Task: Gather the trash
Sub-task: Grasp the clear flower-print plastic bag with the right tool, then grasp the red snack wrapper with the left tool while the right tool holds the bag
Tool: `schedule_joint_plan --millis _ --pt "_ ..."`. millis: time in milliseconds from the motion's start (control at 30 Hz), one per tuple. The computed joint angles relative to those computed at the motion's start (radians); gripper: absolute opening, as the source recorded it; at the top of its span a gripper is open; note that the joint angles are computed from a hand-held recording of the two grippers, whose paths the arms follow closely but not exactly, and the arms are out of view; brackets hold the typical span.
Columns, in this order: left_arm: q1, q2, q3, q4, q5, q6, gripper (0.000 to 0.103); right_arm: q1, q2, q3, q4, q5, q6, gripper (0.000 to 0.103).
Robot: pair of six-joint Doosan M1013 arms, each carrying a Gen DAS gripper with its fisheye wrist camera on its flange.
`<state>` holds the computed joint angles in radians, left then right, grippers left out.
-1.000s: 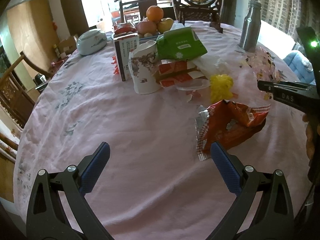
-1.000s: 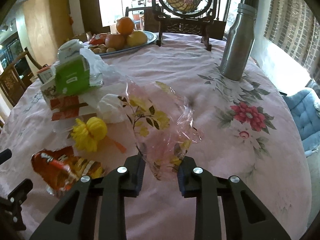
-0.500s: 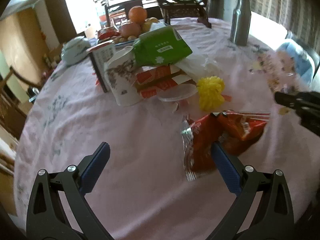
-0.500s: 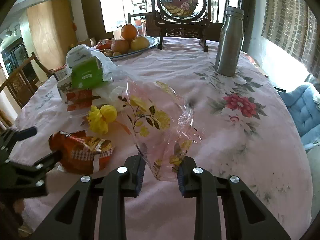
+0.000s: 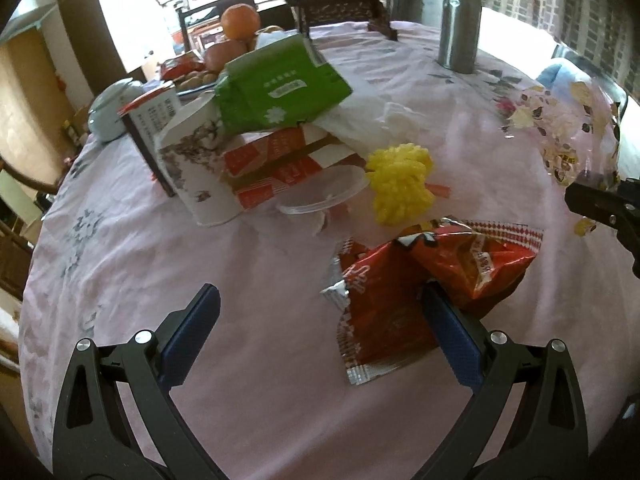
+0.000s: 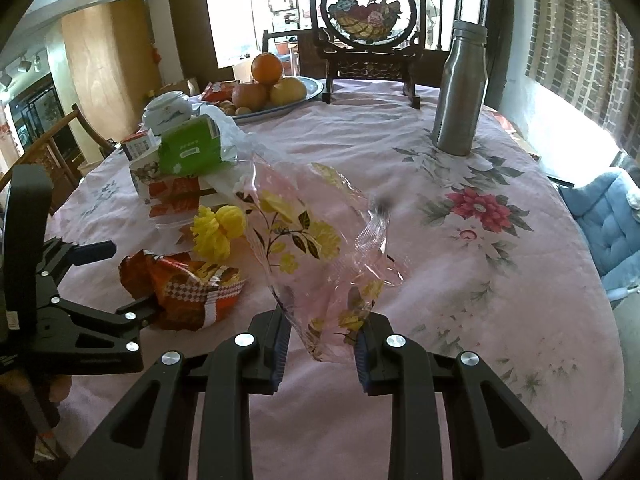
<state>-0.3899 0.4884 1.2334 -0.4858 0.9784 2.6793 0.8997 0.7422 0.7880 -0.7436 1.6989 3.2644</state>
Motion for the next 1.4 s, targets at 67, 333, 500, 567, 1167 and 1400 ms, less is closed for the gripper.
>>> schedule_joint_plan --millis 67,333,500,567,1167,1400 --pt "-0.002 0.000 0.002 -0.001 0.001 0.015 0.096 0.000 0.002 -0.004 0.002 0.003 -0.003 0.028" --pt "-0.010 0.014 -0.018 0.009 0.059 0.029 0.074 -0.003 0.007 -0.013 0.007 0.015 -0.015 0.028" --pt "-0.009 0.019 -0.030 0.013 0.106 0.025 0.052 -0.004 0.011 -0.020 0.009 0.018 -0.023 0.028" --pt "-0.008 0.020 -0.035 0.016 0.125 0.026 0.026 -0.004 0.013 -0.022 0.010 0.017 -0.025 0.028" --pt "0.071 0.004 -0.048 -0.133 0.264 0.078 0.002 0.024 0.046 -0.088 -0.013 0.030 -0.014 0.028" --pt "0.144 -0.012 -0.033 -0.180 0.260 0.091 0.002 0.037 0.083 -0.161 -0.036 0.032 -0.067 0.028"
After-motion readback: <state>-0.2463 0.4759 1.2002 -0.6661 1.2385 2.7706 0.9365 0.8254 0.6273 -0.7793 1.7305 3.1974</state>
